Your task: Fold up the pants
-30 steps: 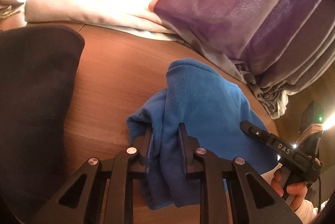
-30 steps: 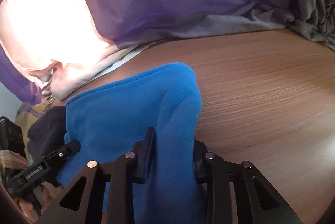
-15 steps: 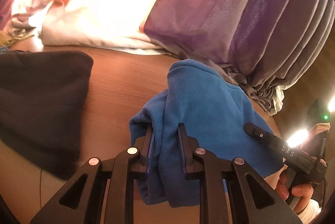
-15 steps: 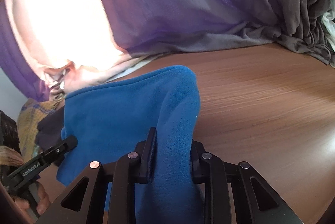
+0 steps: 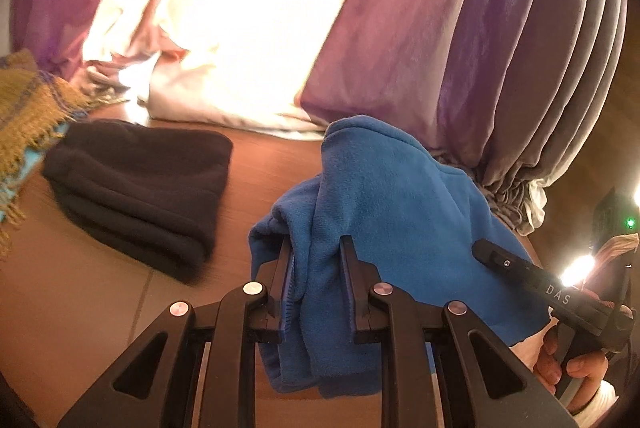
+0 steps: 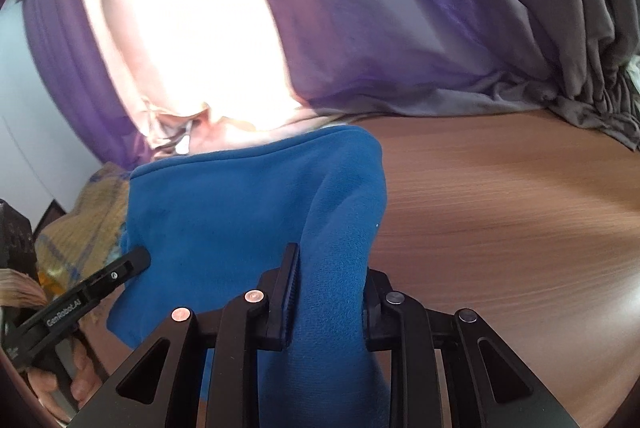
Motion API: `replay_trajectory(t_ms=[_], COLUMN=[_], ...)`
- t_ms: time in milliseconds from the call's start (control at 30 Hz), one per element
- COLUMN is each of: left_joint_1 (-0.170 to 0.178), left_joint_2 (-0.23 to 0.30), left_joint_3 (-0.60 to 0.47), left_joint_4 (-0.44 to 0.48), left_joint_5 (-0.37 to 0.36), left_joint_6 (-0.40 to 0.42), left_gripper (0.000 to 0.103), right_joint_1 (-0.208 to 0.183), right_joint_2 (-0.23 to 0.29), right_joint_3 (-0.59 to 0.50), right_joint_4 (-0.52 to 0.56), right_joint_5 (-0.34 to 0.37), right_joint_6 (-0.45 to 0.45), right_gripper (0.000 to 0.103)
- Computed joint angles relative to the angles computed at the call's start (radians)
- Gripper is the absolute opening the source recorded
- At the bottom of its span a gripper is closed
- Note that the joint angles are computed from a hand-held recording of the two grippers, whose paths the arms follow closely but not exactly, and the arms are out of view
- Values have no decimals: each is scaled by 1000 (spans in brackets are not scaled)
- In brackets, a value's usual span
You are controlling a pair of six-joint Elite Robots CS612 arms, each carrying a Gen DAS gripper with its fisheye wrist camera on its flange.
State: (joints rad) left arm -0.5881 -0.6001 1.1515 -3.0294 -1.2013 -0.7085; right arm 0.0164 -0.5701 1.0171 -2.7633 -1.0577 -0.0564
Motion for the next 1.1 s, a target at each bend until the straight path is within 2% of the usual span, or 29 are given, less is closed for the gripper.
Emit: replay_trajectory(t_ms=[133,267,400,533,600,767,933,1033,1100], left_joint_1=[6,29,76,121,149,191,228,250,266], left_joint_2=[-35,-64,-93,-106,-110,-116,-115,-103,-89], left_joint_3=[59,110,150,167,166,166,160,136,112], left_joint_4=[-51,-101,-129,-151,-148,-168,-171,-139,-111], left_joint_5=[14,-14,-102,-170,-213,-249,-244,-248,-266], left_joint_6=[34,84,166,253,293,364,386,387,384], left_gripper=[20,20,20,20,20,20,21,21,21], right_joint_1=[11,37,69,113,135,185,213,230,238], right_joint_2=[-21,-30,-31,-26,-14,21,76,120,161], right_joint_3=[34,44,44,33,13,-62,-184,-273,-359], right_joint_4=[-46,-89,-128,-152,-165,-168,-104,-59,7], right_joint_5=[9,-14,-61,-141,-180,-255,-267,-266,-261], right_joint_6=[16,46,123,185,213,255,250,235,228], right_gripper=[25,25,25,25,25,25,25,25,25])
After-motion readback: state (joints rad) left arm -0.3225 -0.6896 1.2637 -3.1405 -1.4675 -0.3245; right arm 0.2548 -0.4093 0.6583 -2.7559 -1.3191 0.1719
